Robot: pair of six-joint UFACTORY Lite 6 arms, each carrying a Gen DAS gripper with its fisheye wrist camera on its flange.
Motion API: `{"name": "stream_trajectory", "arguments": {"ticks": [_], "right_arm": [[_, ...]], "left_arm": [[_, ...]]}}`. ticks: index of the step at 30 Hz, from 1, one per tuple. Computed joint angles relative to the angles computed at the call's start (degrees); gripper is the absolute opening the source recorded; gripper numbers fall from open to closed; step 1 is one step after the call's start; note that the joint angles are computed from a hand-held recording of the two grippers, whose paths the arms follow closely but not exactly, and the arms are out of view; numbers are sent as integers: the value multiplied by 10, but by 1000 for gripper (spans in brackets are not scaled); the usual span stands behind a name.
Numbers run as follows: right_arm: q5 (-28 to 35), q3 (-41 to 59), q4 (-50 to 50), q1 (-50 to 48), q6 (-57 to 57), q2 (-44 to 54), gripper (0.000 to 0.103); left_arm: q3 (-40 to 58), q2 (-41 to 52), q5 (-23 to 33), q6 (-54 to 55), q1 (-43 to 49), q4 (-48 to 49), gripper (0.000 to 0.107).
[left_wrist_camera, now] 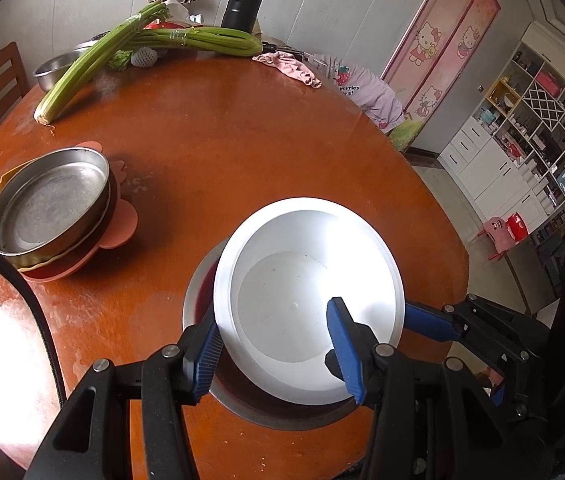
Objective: Organize plates and bowls
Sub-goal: 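Lower the second bowl into the first and open the left tool, then grasp the steel bowl rim holding the nested bowls with the left tool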
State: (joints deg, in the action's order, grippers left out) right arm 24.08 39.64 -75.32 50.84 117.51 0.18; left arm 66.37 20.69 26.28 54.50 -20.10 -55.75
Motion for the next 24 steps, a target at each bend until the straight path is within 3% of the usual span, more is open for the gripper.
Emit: {"name": "stream_trajectory", "arguments": {"ticks": [18,19,20,24], "right_arm": [[49,-11,63,-14,-46,-25,53],[50,-13,68,-18,-47,-26,56],[50,-17,73,-23,-47,-28,61],[-8,-39,66,-64,-24,-30,62]], "left_arm": [[6,12,3,1,33,0,51],[7,15,3,-3,36,4,51],[10,19,3,-11,37,11,52],[33,49,20,-24,51,19,59]]}}
